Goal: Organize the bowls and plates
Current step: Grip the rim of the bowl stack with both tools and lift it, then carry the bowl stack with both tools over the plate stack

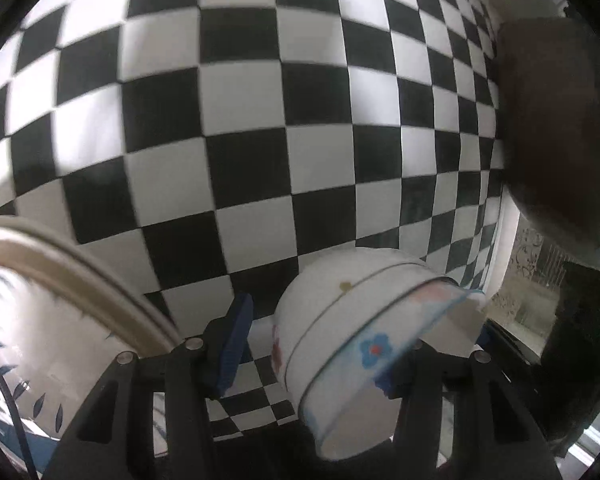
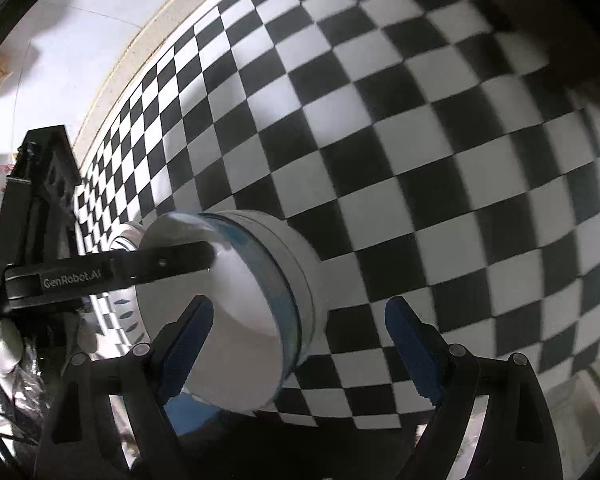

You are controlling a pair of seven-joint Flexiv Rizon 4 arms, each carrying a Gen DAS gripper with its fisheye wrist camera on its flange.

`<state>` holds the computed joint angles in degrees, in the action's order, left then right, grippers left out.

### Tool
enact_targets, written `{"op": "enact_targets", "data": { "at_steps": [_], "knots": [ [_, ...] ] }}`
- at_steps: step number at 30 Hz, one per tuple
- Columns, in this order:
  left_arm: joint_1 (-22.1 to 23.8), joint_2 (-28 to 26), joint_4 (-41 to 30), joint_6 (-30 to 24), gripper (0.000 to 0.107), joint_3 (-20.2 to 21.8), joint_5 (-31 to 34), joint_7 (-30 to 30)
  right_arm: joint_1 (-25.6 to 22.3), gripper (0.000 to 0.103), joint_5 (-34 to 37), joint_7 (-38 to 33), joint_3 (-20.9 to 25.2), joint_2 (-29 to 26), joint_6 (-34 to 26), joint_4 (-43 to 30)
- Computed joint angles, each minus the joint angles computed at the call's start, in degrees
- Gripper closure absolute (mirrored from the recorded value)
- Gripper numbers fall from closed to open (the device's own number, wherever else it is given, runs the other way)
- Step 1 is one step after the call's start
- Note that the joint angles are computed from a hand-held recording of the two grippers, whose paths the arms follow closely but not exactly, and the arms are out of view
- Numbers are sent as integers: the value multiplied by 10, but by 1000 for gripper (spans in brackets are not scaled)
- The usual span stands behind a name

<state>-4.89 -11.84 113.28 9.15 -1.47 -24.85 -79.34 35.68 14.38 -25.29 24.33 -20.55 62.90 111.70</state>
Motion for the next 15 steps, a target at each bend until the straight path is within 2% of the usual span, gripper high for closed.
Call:
{"op": "enact_targets", "data": {
  "at_steps": [2, 10, 13, 15],
  "knots": [
    [3, -10, 1, -6, 48, -2, -15, 3, -17, 13, 37, -35, 20, -21, 22, -9],
    [1, -35, -19, -36, 44, -11, -22, 17, -47, 13, 120, -112, 65, -82, 74, -40],
    [-4, -34, -17, -25, 43, -12, -22, 22, -59, 13, 150, -135, 86, -107, 92, -55],
    [-5, -30, -11, -19, 43, -11, -23, 26, -70, 22, 175, -155, 106, -125, 111, -65]
  ]
}}
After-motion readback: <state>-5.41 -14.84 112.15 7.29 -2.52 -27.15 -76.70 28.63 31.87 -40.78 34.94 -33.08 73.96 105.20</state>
